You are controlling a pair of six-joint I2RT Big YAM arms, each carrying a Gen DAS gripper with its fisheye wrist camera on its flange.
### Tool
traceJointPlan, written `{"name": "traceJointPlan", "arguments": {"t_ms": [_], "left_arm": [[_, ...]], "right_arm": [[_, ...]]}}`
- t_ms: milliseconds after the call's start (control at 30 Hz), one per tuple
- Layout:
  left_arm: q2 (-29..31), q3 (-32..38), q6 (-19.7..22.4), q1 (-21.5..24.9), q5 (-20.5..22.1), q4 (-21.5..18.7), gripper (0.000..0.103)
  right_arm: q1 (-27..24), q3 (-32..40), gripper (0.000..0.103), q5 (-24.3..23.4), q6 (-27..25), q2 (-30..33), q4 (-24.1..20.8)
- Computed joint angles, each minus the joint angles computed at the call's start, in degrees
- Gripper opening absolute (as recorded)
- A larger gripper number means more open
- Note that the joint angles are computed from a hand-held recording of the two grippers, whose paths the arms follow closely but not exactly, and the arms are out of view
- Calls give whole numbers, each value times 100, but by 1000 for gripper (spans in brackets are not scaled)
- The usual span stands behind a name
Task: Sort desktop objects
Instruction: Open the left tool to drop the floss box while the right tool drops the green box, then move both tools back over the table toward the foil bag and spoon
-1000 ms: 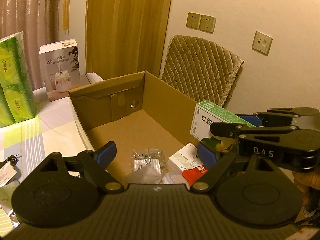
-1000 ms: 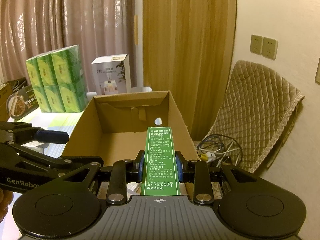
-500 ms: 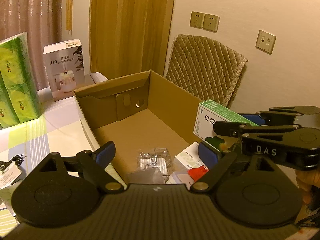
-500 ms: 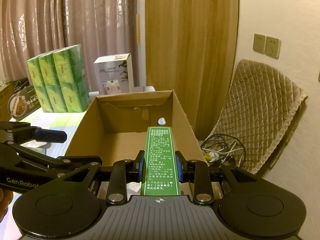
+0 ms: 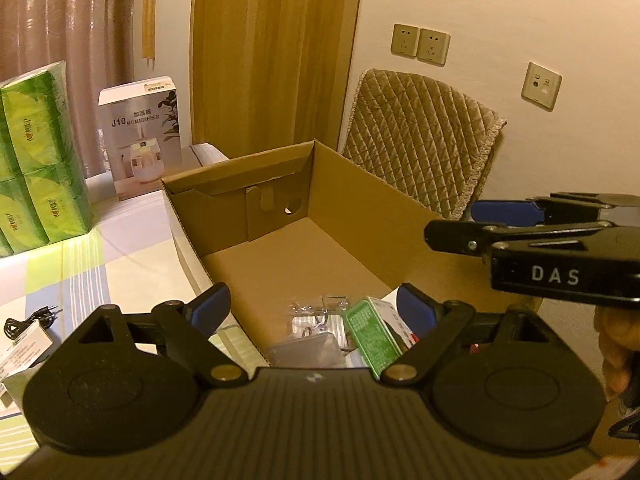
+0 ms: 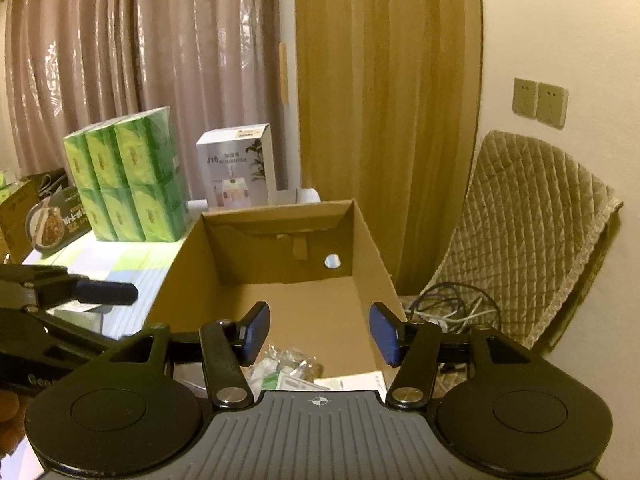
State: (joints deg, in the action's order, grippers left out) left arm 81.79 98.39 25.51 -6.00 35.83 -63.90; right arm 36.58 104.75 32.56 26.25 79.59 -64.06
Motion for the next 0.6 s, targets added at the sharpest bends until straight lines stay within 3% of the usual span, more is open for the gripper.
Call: {"name": "traceJointPlan", "arguments": {"t_ms": [600], "left_arm": [[-14, 66, 92, 322, 74, 5, 88]], "right_arm": [[190, 227, 65, 108, -53, 36, -149]]}}
